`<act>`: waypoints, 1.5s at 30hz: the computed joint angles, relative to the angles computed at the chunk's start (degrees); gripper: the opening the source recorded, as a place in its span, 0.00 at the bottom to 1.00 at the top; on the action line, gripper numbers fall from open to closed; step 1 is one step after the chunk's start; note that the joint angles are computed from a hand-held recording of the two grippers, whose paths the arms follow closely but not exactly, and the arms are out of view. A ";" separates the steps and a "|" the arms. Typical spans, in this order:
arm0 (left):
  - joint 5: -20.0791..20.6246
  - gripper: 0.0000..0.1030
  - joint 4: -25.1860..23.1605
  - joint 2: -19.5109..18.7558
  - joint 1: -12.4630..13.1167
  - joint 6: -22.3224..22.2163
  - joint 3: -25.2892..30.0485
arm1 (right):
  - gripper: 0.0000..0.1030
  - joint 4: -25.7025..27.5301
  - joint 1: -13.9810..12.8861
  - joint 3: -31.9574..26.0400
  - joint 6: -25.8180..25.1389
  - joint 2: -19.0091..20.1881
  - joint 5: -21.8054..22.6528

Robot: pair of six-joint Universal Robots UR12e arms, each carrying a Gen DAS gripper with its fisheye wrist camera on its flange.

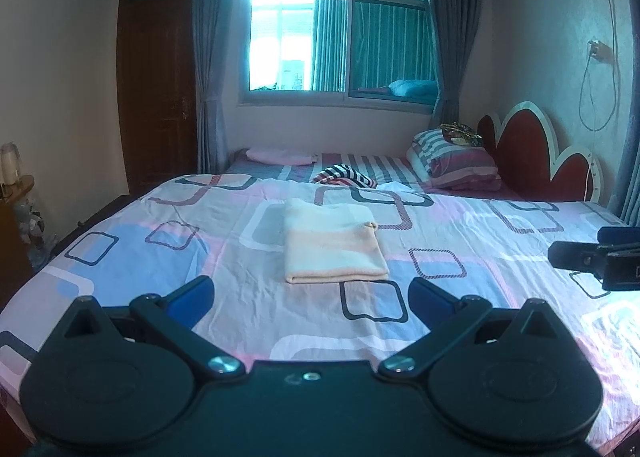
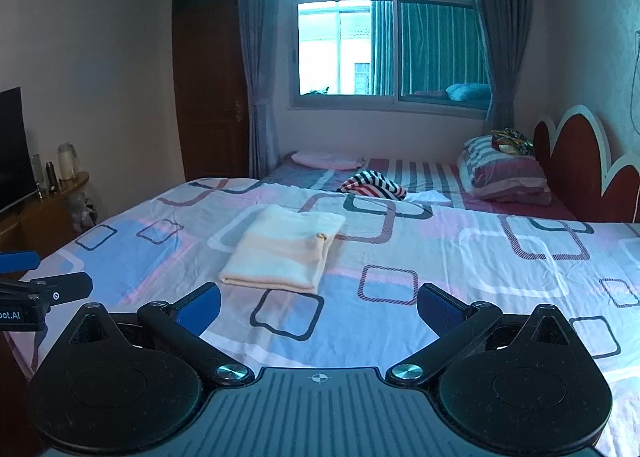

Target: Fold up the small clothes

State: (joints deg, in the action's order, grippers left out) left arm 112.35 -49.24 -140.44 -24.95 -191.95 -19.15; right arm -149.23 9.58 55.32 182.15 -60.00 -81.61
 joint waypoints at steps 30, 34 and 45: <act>-0.22 1.00 0.72 -0.04 -0.28 0.95 0.01 | 1.00 -1.27 -0.66 0.96 1.65 -0.85 0.16; 0.08 1.00 0.78 0.13 -0.39 0.90 -0.40 | 1.00 -1.42 -0.64 1.12 1.61 -0.88 0.25; 0.20 1.00 0.14 -0.06 -0.47 0.07 0.04 | 1.00 -0.94 -0.73 1.11 1.57 -0.93 0.55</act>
State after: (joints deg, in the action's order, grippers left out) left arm 112.55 -49.11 -140.50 -25.43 -191.88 -19.11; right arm -150.18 8.85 56.44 183.72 -60.93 -81.06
